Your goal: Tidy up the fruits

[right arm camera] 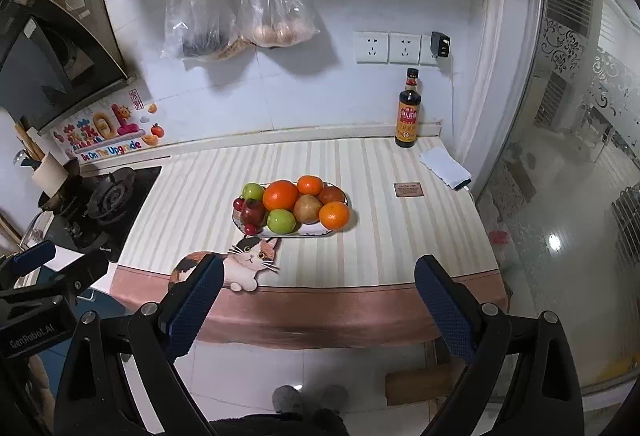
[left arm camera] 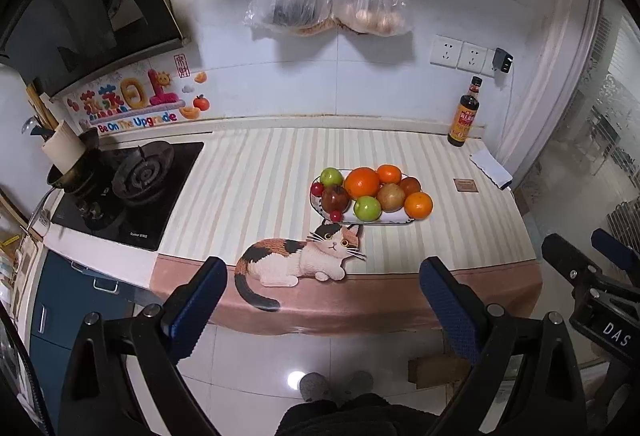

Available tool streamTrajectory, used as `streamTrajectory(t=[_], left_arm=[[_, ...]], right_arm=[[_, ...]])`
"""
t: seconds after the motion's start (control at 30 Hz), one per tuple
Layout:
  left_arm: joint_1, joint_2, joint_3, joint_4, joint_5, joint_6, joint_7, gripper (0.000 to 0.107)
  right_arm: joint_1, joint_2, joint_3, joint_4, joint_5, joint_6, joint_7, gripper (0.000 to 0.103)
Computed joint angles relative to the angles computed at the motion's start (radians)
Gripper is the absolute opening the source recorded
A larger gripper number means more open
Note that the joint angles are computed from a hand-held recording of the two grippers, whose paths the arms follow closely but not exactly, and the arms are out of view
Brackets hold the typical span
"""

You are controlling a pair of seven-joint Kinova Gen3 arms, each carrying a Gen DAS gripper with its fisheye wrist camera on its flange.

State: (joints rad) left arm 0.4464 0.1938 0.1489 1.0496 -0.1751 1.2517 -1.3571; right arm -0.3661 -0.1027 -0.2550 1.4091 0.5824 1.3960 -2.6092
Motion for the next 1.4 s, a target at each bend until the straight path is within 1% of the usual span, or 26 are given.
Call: streamTrajectory(t=[0.2,0.37,0.47,0.5,0.6,0.73,0.83,1.03,1.27,1.4], left_arm=[[-0.002,-0.020,0.003,0.018,-0.003,-0.004,-0.002,0.099],[0.000,-0.021,0.005,0.025,-0.010,-0.008,0.014,0.099],[-0.011,-0.004,0.006,0.021,0.015,-0.014,0.011,0.099],[-0.013,0.007,0.004,0.017,0.018,-0.019,0.009,0.103],[-0.001,0.047,-0.005,0.004,0.001,-0.024,0.021,0.103],[0.022,0.110,-0.022,-0.038,-0.026,-0.015,0.030,0.103],[0.042,0.165,-0.037,-0.087,-0.044,0.009,0.029,0.103],[0.063,0.269,-0.065,-0.198,-0.045,0.062,0.020,0.103],[0.076,0.367,-0.090,-0.318,-0.029,0.129,0.002,0.103],[0.080,0.409,-0.101,-0.375,-0.020,0.158,-0.004,0.103]], right_arm=[[-0.009,-0.011,-0.016,-0.017,-0.007,0.022,-0.011,0.098],[-0.004,-0.011,-0.012,-0.007,-0.023,0.007,-0.010,0.099],[0.003,-0.005,-0.005,0.013,-0.017,-0.012,-0.015,0.099],[0.006,0.000,-0.002,0.021,-0.013,-0.019,-0.013,0.099],[0.021,0.009,0.031,0.047,-0.041,-0.074,0.008,0.100],[0.044,0.045,0.068,0.066,-0.067,-0.128,0.045,0.100],[0.062,0.083,0.101,0.065,-0.095,-0.163,0.087,0.100],[0.105,0.164,0.170,0.049,-0.183,-0.230,0.179,0.100],[0.151,0.248,0.223,0.013,-0.265,-0.266,0.272,0.100],[0.162,0.282,0.239,-0.006,-0.284,-0.271,0.305,0.100]])
